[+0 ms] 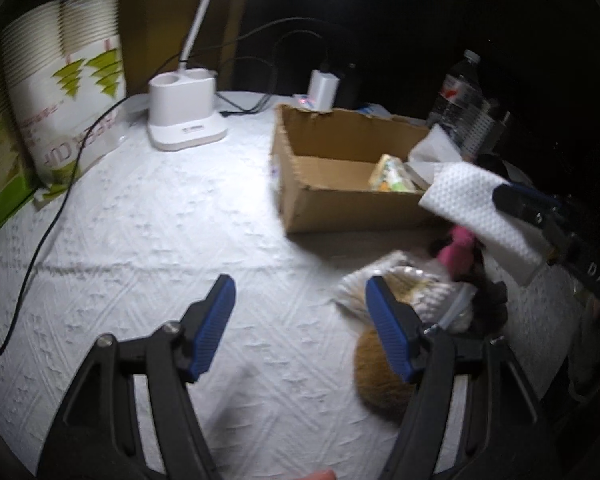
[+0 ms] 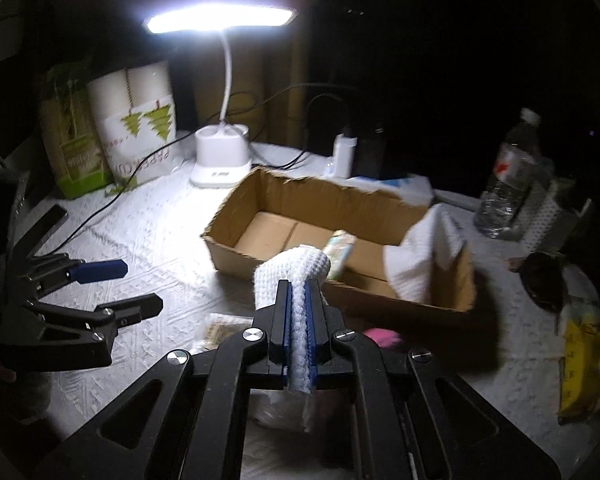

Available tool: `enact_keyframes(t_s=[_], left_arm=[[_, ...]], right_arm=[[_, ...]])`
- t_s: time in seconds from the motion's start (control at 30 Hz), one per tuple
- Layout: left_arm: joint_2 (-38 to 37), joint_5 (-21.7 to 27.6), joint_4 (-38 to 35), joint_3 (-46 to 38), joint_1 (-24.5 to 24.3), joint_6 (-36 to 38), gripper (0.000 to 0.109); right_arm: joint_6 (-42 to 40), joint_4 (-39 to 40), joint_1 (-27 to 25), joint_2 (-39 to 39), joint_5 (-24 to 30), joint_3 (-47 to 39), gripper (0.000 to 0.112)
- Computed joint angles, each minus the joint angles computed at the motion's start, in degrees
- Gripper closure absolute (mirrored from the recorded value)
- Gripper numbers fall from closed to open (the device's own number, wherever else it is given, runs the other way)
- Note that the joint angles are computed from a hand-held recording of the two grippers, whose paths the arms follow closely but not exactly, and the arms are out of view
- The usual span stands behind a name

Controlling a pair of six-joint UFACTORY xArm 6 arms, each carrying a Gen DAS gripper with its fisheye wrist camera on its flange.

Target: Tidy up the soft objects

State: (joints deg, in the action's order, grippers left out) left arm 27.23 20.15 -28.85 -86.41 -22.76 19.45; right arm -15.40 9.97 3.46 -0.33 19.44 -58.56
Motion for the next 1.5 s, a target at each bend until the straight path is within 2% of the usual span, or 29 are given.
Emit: enact_keyframes(t_s=[0.17,0.3,0.4,0.47,0.7,0.83,0.97,1.17,1.4,1.5], left_arm=[[1.0,1.4,-0.6,-2.1,-1.8,-0.1,0.039],[2.7,2.1,2.7,-4.6,-3.1,-3.3,0.039],[4.3,3.2,4.2,-6.9,-3.8,-5.1,0.028],[5.7,4.7,3.9,-9.0,-4.2,-5.6,0.026],[10.5,7.8,12.4,-15.0,-5.0,-13.2,0.026],[12.9,10.6,14.4,-18.3,-4.9,-15.4,0.026],[13.2,10.6,15.8,-18.4,-4.7,-16.3,0.026],[11.8,10.2,17.3,-16.1,-4.1,-18.7,0.026],[11.3,9.5,25.1,-15.0,-3.5,-24.2,0.026],[12.6,10.9,27.1,-16.4,-3.5,-25.1,0.026]], right_arm=[[-1.4,1.9,-2.9,-2.8,-1.0,3.0,0.105],[-3.3,4.4,-5.0,-4.3,-1.7,5.1,0.105],[-5.7,7.2,-6.6,-5.1,-1.7,6.4,0.105],[-7.4,9.2,-7.5,-5.5,-1.7,7.3,0.105],[-11.8,13.8,-10.4,-4.2,-0.8,7.8,0.105],[-14.0,16.6,-11.4,-2.7,-0.5,7.9,0.105],[-16.5,19.7,-12.0,-1.1,-0.1,8.0,0.105],[-17.2,20.3,-12.6,0.4,-0.1,8.1,0.105],[-17.5,20.9,-13.3,0.9,0.1,8.7,0.105],[-15.8,18.9,-13.4,1.0,-0.4,9.1,0.105]])
